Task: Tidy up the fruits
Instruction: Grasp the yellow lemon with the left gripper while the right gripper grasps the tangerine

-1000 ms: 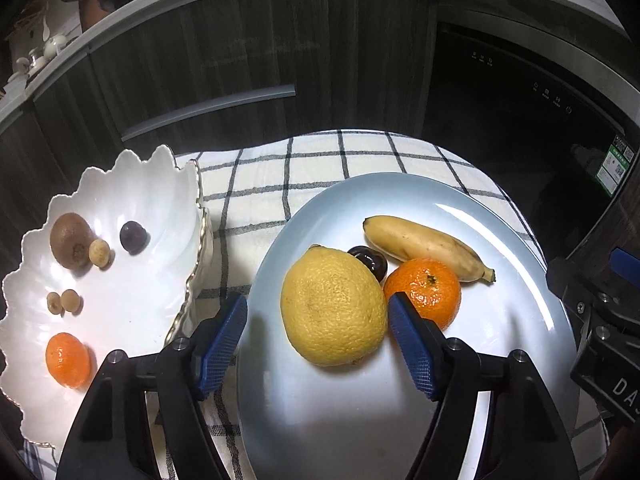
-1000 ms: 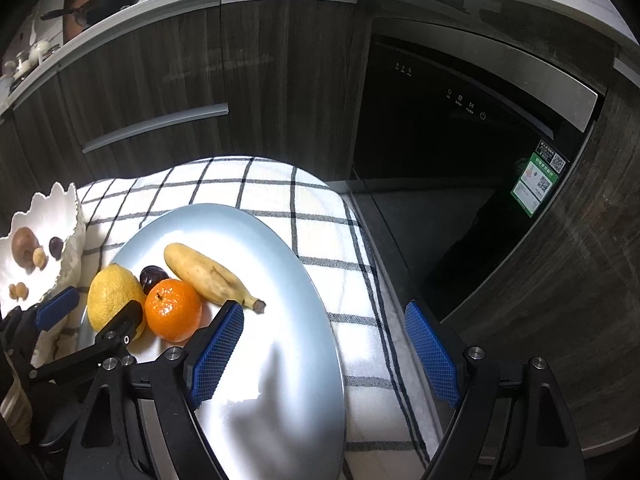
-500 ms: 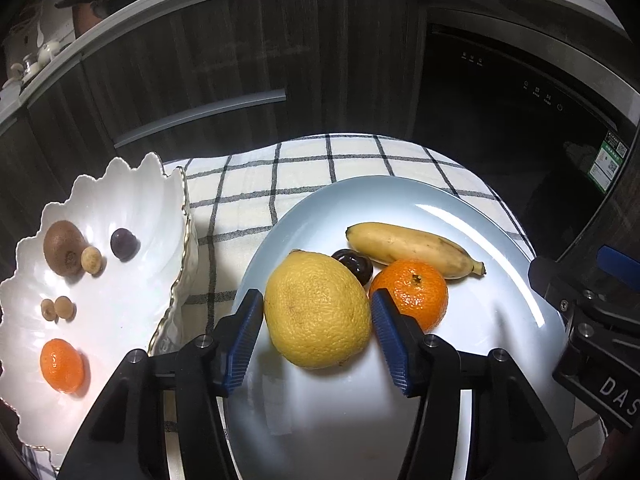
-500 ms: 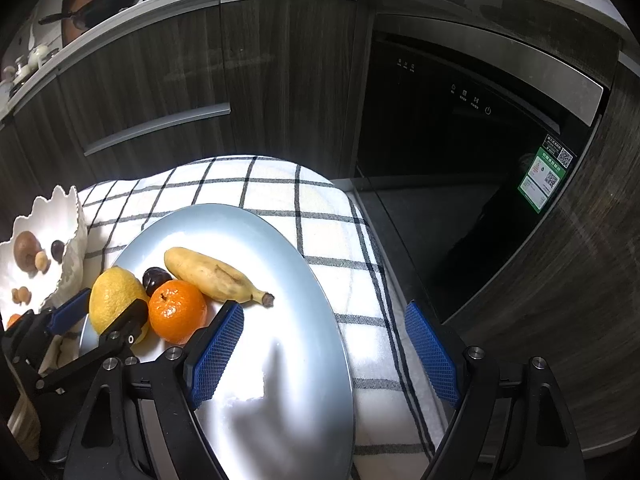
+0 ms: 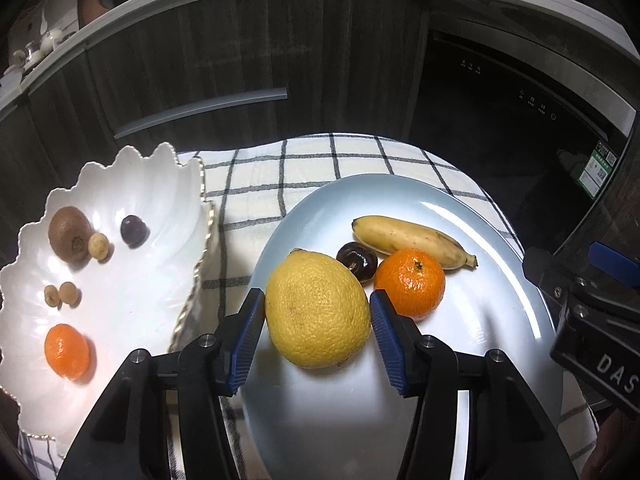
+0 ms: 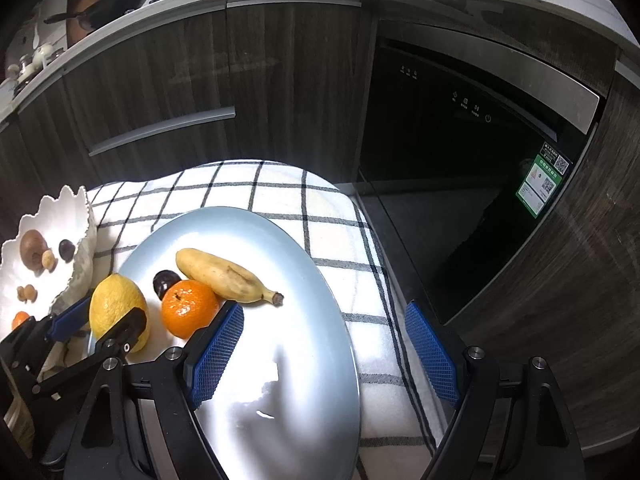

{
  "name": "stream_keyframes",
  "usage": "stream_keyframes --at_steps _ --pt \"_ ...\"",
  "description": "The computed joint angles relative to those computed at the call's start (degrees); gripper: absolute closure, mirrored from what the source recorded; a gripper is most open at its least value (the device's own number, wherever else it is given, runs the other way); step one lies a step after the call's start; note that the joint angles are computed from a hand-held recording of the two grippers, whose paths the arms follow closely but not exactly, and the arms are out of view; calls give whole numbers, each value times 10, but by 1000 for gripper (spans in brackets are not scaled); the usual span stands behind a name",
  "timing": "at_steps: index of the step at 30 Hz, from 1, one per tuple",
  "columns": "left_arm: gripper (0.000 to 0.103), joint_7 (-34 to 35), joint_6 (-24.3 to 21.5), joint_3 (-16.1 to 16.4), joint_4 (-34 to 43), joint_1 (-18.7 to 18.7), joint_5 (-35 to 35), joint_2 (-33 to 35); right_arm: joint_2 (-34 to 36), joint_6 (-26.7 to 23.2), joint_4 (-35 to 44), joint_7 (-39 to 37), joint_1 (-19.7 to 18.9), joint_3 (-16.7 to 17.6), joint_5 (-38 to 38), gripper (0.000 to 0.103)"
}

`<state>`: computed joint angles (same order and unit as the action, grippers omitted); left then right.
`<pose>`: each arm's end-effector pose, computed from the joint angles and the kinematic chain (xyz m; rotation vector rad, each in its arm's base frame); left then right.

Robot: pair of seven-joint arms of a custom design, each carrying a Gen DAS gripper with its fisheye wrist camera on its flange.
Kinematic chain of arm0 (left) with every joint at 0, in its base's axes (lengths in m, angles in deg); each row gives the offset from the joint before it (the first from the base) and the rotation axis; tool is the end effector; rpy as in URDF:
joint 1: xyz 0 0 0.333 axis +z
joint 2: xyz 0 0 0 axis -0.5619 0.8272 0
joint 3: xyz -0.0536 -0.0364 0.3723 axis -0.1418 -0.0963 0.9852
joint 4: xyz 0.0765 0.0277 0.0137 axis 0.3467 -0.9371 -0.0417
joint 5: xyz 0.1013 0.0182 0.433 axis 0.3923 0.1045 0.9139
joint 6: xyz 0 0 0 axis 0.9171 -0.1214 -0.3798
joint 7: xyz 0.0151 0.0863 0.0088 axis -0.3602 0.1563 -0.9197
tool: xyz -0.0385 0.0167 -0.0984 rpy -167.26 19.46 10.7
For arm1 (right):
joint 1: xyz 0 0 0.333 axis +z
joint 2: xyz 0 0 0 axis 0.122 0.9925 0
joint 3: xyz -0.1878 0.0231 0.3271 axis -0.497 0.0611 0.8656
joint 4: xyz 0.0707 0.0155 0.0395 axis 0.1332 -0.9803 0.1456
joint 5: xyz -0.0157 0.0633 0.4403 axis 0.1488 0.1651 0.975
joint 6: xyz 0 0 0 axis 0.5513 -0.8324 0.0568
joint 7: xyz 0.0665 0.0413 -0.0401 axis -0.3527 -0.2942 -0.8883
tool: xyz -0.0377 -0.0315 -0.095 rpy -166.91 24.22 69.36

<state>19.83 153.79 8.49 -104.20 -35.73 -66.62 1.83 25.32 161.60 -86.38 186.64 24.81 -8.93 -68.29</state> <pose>0.5503 -0.0667 0.4763 -1.7238 1.9483 -0.6967 0.5302 0.2695 0.5058 -1.7457 1.9496 -0.7457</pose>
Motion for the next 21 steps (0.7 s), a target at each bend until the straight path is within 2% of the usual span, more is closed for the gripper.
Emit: stream_keyframes --at_steps 6,11,15,21 --pt "50 25 -11 13 -13 -8 -29 -19 6 30 4 -32 5 -2 27 19" --pt "50 19 -18 10 -19 -4 -33 -26 30 65 16 -133 14 -9 116 19" --pt "50 6 -23 7 -24 1 -25 -30 52 67 29 -223 22 -13 217 20" --pt "50 -14 -23 4 -25 5 -12 -31 75 57 52 -262 33 -15 256 21"
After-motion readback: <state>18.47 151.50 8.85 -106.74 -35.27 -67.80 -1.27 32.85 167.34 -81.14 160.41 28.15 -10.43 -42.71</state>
